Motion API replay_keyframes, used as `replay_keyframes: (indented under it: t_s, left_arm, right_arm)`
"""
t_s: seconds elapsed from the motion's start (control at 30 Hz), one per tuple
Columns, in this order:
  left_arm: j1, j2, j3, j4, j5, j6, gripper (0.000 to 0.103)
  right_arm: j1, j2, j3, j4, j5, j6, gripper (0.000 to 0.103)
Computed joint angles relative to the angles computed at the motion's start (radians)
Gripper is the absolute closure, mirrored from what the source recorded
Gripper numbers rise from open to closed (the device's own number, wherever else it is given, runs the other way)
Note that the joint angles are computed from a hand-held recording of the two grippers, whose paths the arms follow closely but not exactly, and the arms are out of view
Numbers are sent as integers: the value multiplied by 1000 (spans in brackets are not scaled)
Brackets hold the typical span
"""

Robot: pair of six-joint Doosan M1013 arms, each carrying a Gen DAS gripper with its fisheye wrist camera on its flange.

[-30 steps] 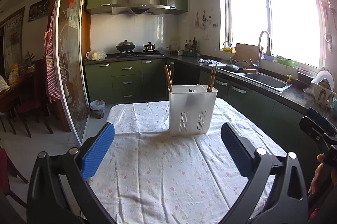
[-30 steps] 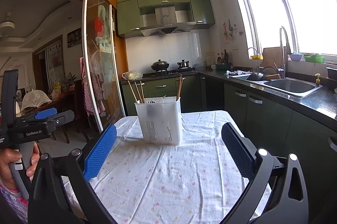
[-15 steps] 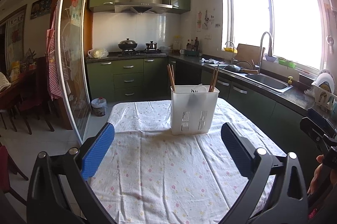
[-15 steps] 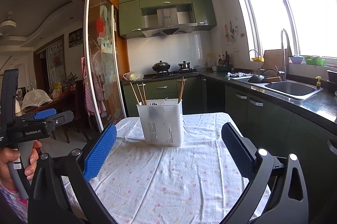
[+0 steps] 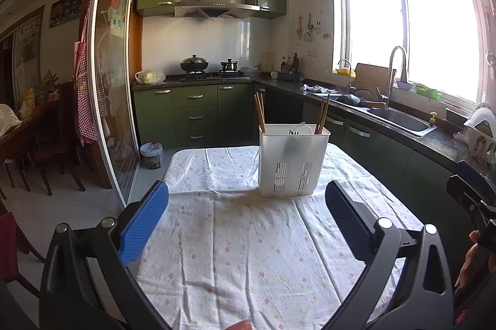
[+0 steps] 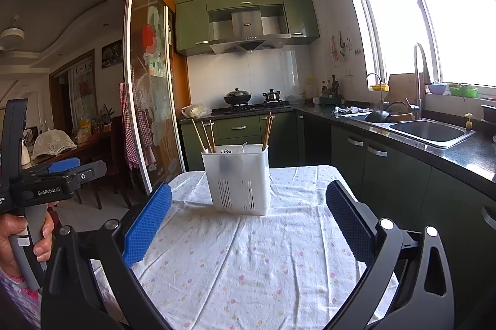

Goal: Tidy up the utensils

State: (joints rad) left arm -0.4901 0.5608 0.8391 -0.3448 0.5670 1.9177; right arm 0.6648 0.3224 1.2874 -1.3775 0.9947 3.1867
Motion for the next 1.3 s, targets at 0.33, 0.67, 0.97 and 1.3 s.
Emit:
replay_keyframes:
  t_s: [0.33,0.67,0.97,1.3]
  left_arm:
    - [-9,-2,8,70,-19,-40,7]
    - [-6,1,0,35,1,-25,7]
    - [-8,-1,5,56,-6,-37,7]
    - [-8,-5,11,56,-11,-34,7]
  right_arm:
    - [0,1,-1,4,6,-10,5]
    - [0,1,0,3,5,-8,5]
    - [-1,1,5,-3,2,-2,5]
    - [-2,0,7,-4,1,0,5]
